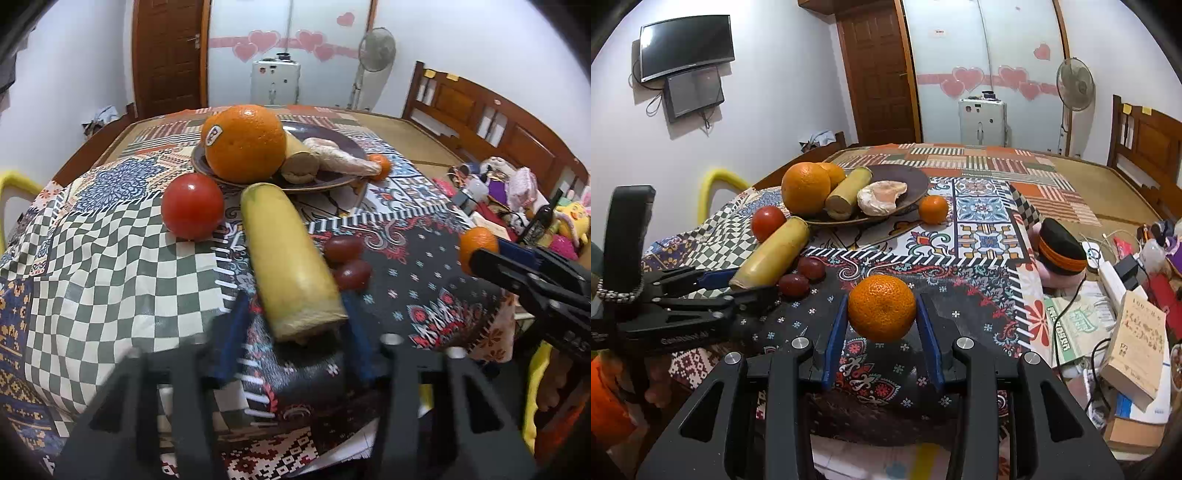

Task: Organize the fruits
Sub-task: 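Grasp the second yellow cylindrical fruit with the left tool while the right tool grasps a small tangerine, then lift the yellow fruit toward the plate with the left tool while the right tool carries the tangerine there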

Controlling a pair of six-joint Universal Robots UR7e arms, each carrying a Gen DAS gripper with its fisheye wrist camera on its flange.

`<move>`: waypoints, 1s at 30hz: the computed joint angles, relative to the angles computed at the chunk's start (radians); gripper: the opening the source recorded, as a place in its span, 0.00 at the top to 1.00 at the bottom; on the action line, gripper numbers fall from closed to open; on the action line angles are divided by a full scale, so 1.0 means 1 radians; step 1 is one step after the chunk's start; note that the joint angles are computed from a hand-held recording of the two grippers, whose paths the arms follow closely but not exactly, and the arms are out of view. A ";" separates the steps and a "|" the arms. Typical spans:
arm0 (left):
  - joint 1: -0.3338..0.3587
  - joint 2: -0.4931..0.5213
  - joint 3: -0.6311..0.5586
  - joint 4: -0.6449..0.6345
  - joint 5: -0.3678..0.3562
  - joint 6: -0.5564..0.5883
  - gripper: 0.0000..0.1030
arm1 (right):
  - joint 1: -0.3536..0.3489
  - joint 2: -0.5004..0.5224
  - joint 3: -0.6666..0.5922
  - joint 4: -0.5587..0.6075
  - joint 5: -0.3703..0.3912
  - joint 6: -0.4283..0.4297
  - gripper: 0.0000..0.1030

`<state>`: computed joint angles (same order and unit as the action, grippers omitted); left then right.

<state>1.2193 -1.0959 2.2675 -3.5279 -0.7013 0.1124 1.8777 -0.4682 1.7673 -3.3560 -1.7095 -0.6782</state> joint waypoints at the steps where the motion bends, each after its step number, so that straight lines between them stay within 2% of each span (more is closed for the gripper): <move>1: -0.009 -0.003 0.010 -0.007 0.023 0.010 0.61 | -0.001 -0.003 0.006 -0.002 0.003 0.000 0.66; 9: -0.019 -0.080 0.082 0.043 0.059 0.011 0.64 | -0.003 0.000 0.013 -0.004 0.009 -0.003 0.66; 11: -0.019 -0.106 0.085 0.106 0.063 -0.016 0.64 | -0.003 -0.002 0.013 -0.007 0.007 -0.002 0.66; 15: -0.013 -0.169 0.071 0.261 0.018 -0.070 0.63 | -0.004 -0.007 0.015 -0.014 0.007 0.001 0.66; 19: -0.017 -0.152 0.036 0.283 0.035 -0.039 0.59 | -0.005 -0.007 0.011 -0.015 0.003 -0.003 0.66; 23: 0.008 -0.124 -0.033 0.347 0.019 -0.030 0.56 | -0.004 0.000 0.003 -0.018 -0.004 -0.011 0.66; 30: 0.066 -0.107 -0.129 0.438 -0.067 -0.068 0.56 | -0.004 0.015 -0.025 0.003 0.002 -0.012 0.66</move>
